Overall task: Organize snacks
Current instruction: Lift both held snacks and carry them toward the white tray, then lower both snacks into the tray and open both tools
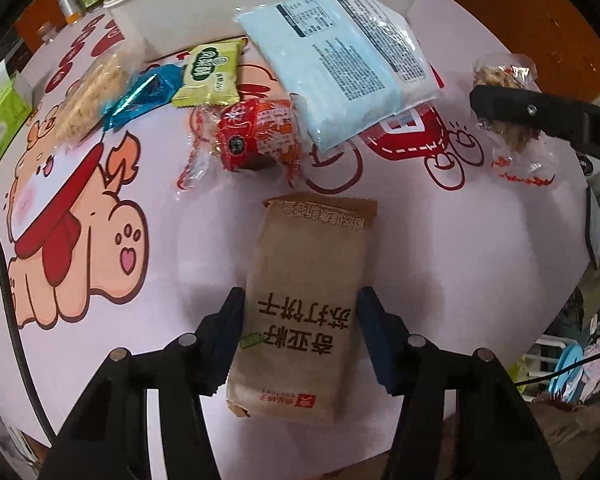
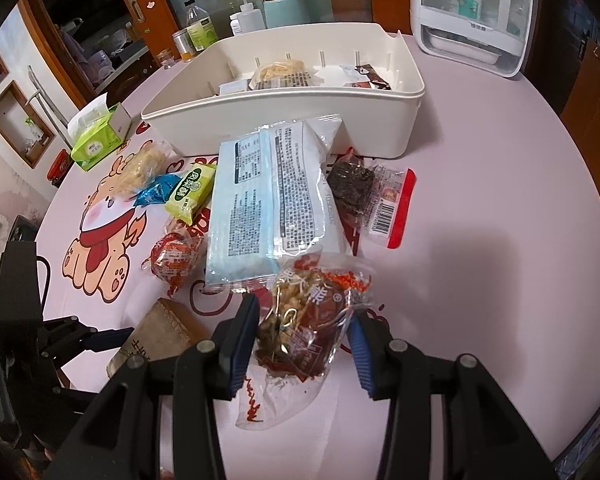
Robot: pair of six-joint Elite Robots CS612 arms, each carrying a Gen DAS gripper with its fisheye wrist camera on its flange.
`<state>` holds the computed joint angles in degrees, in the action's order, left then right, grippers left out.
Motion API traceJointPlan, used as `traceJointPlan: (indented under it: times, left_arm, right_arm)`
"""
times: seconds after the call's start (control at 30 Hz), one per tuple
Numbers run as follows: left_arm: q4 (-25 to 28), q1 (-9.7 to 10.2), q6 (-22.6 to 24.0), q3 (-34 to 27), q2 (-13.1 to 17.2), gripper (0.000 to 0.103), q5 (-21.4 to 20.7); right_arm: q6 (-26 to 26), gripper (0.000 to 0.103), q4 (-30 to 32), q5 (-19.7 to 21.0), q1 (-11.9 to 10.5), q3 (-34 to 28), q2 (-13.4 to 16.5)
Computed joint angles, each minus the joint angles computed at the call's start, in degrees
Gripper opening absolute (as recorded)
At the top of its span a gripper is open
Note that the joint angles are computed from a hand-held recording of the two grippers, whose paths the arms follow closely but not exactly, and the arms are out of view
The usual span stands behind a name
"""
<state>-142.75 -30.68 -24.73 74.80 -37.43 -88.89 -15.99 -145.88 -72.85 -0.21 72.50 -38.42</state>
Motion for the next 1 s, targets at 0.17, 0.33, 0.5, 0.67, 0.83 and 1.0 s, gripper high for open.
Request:
traceJointPlan:
  times: [0.17, 0.33, 0.5, 0.67, 0.83, 1.0]
  left_arm:
    - [-2.31, -0.08, -0.41, 1.32, -1.45, 0.054, 0.23]
    - [-8.01, -0.24, 0.19, 2.51, -3.93, 0.054, 1.88]
    - [-13.49, 0.12, 1.52, 1.10, -5.28, 0.055, 5.11]
    - [-17.19, 0.96, 3.45, -3.70, -4.80, 0.055, 8.52]
    - [-16.92, 2.00, 5.71, -11.04, -2.37, 0.055, 11.68]
    - [-14.40, 3.15, 6.27, -18.09, 0.59, 0.055, 13.43]
  right_arm:
    - [-0.11, 0.044, -0.39, 0.25, 0.06, 0.12, -0.20]
    - [0.49, 0.044, -1.34, 1.01, 0.18, -0.04, -0.45]
    - [1.07, 0.044, -3.09, 2.41, 0.36, -0.66, -0.75]
    - [3.56, 0.044, -6.24, 3.44, 0.63, -2.91, -0.68]
    - [6.94, 0.044, -9.93, 3.80, 0.92, -6.71, 0.30]
    - [10.98, 0.044, -12.13, 2.36, 1.43, -12.43, 2.51]
